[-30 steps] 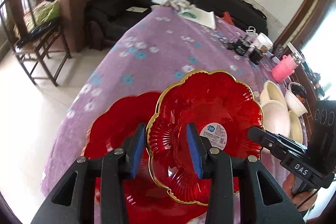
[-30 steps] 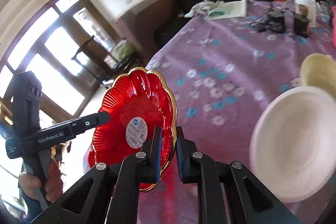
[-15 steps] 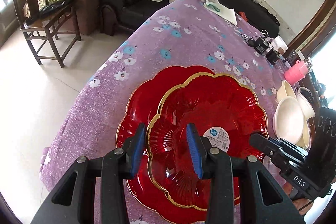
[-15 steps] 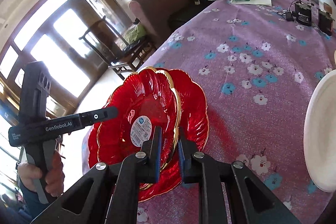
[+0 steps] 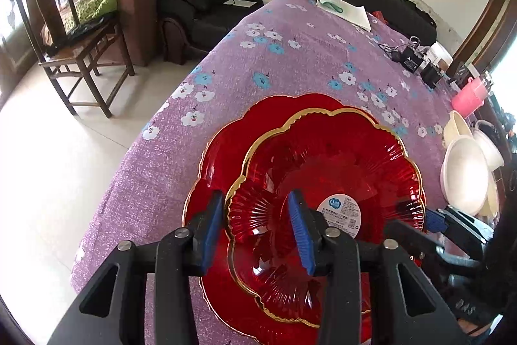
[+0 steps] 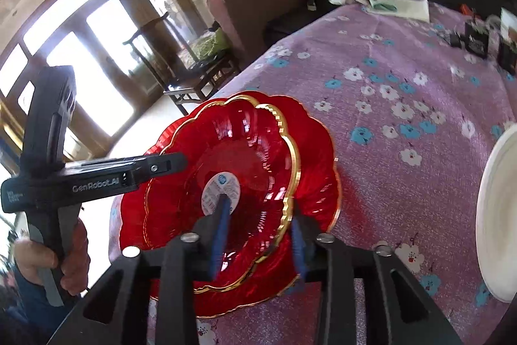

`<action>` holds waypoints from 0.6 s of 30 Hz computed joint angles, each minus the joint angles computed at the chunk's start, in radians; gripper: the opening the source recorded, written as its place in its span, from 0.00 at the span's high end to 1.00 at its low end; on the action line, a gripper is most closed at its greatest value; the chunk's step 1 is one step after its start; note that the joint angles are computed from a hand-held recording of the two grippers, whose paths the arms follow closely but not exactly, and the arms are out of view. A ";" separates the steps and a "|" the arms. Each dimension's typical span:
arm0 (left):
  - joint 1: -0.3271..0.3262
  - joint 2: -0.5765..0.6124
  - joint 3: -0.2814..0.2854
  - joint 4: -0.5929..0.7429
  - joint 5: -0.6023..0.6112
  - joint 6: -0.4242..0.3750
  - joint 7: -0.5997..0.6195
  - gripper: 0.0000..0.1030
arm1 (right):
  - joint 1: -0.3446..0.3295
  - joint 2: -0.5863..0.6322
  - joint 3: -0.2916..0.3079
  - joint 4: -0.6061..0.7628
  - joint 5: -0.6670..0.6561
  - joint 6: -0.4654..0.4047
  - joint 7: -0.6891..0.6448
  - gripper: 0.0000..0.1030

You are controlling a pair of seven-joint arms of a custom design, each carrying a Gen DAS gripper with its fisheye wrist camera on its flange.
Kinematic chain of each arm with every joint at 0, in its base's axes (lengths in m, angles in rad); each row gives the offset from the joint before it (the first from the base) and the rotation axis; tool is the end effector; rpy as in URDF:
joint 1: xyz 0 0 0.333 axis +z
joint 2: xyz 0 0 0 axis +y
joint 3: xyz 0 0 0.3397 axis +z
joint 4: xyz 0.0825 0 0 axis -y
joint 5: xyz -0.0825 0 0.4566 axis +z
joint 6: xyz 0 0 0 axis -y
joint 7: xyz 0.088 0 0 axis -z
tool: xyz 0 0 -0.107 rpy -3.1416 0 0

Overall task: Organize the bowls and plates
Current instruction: 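Lift the stickered plate and lower it onto the wedding plate, open right gripper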

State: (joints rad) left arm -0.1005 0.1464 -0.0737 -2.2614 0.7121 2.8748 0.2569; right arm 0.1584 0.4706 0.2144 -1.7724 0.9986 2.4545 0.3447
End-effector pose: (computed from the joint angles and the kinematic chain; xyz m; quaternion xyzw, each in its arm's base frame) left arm 0.5991 -0.1428 0.3087 -0.8266 0.4925 -0.2117 0.1713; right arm 0.6987 0.2584 0.2995 -0.8559 0.3364 0.0552 0.3888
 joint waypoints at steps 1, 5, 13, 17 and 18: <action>0.000 0.001 0.000 0.000 0.001 0.001 0.002 0.58 | 0.001 -0.005 0.002 -0.007 0.003 0.010 -0.011 0.57; -0.002 0.000 0.002 0.000 0.010 0.007 0.003 0.53 | 0.007 -0.019 0.005 -0.027 0.005 0.043 -0.046 0.53; -0.004 0.000 0.007 0.003 0.040 0.021 -0.019 0.47 | 0.001 -0.039 0.016 -0.049 0.077 0.108 -0.121 0.46; -0.005 -0.004 0.009 0.001 0.056 0.025 -0.032 0.46 | -0.004 -0.047 0.020 -0.055 0.123 0.129 -0.164 0.46; -0.005 -0.005 0.010 0.000 0.063 0.025 -0.038 0.46 | -0.005 -0.047 0.020 -0.053 0.132 0.129 -0.170 0.46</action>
State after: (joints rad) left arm -0.1057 0.1413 -0.0637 -2.2610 0.7749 2.9003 0.2193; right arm 0.1532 0.4238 0.2344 -1.8254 1.1310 2.5832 0.1749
